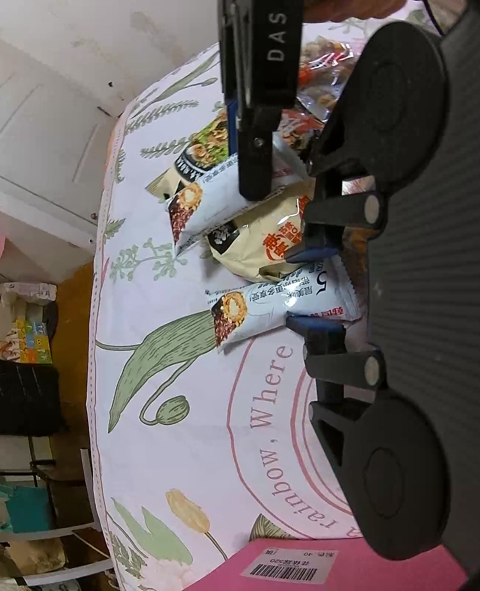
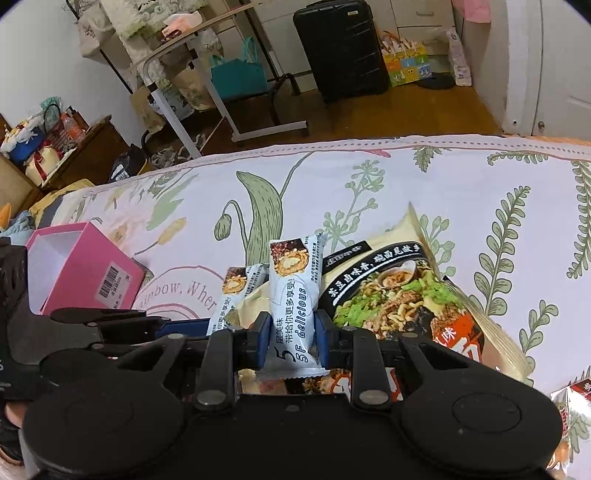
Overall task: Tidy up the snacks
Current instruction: 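Grasp a white bar packet with the left tool while the right tool holds its packet, then carry the white packets in both tools over the pink box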
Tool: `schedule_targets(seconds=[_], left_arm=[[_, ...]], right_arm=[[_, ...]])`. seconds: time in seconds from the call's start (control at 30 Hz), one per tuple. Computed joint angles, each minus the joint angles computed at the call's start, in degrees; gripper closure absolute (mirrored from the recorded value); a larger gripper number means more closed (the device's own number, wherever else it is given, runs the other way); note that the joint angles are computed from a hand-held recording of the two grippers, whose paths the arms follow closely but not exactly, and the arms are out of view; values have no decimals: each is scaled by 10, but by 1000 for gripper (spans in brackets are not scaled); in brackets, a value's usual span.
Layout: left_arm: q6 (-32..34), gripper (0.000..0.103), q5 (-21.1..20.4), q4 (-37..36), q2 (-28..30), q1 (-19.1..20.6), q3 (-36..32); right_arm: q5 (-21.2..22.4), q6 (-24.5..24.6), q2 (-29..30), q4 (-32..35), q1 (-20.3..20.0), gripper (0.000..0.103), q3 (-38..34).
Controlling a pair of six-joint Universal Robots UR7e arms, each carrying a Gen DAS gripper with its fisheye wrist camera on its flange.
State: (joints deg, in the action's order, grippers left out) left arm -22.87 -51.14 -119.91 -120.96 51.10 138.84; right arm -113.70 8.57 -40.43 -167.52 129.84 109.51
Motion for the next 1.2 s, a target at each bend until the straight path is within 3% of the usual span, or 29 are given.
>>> schedule_targets(seconds=[0.2, 0.43, 0.57, 0.77, 1.0, 1.2], left_arm=[[8, 67, -12, 10, -13, 6, -6], [-4, 66, -60, -6, -29, 49, -30], [-18, 62, -59, -78, -15, 75, -26], [-1, 63, 1, -149, 41, 68, 5], [-16, 75, 34, -93, 35, 42, 3], [-45, 77, 48, -57, 11, 18, -5]], right_arm=[[-18, -3, 0, 12, 3, 75, -3], [-27, 0, -2, 17, 3, 75, -4], [-32, -4, 1, 17, 6, 75, -7], [-24, -14, 0, 17, 8, 75, -6], [-16, -23, 2, 35, 15, 75, -11], [-10, -8, -9, 41, 18, 75, -2]])
